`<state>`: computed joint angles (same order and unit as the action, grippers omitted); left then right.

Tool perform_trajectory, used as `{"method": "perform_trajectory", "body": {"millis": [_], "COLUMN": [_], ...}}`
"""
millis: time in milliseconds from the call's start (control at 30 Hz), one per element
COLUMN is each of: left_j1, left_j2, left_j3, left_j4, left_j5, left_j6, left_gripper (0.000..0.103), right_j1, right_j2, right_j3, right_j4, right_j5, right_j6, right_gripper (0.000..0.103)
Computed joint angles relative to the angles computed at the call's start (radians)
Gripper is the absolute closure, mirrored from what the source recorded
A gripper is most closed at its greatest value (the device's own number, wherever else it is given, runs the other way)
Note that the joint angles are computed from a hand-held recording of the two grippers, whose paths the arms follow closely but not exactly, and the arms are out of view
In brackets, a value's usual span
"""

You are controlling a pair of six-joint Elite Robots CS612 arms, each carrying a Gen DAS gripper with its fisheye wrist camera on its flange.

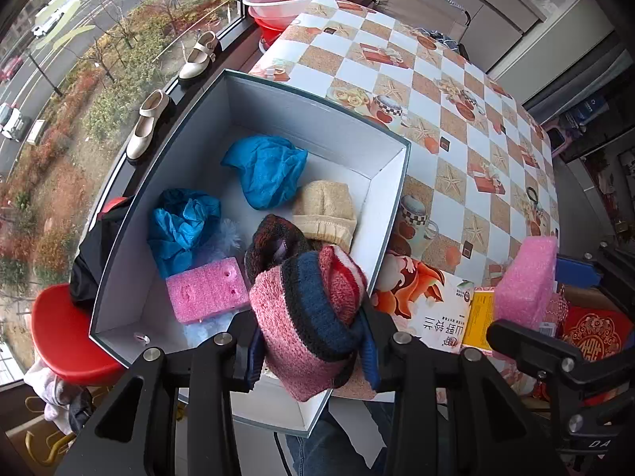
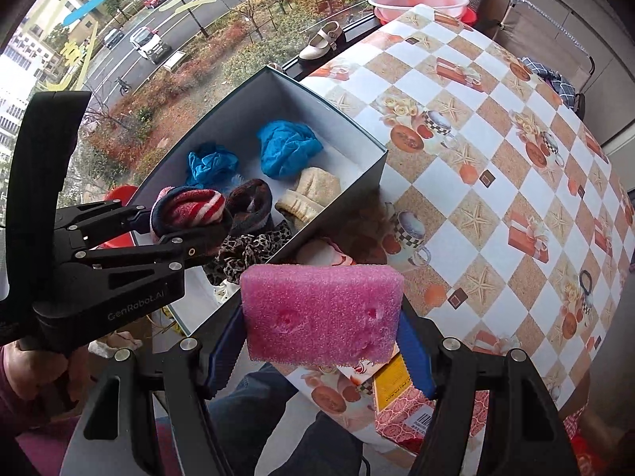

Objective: Organize soft objects
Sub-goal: 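Carry the pink sponge and striped knit hat over the white box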

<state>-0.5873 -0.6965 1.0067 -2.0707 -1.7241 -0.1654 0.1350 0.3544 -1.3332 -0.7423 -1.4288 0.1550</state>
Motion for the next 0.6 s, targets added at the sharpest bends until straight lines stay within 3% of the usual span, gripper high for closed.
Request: {"method": "perform_trajectory", "body": {"millis": [600], "left_j1": [0.029], "left_j2": [-0.015], "left_j3": [0.033], "left_j4": [-0.019], "left_j5": [0.014], "left_j6": [-0.053], "left_gripper": [0.061], "right_j1": [0.033], "right_j2": [-0.039], "right_j3": [0.107], "right_j4": [-0.065], "right_j5": [0.016], "right_j6": [-0.052], "right_gripper": [0.032]}}
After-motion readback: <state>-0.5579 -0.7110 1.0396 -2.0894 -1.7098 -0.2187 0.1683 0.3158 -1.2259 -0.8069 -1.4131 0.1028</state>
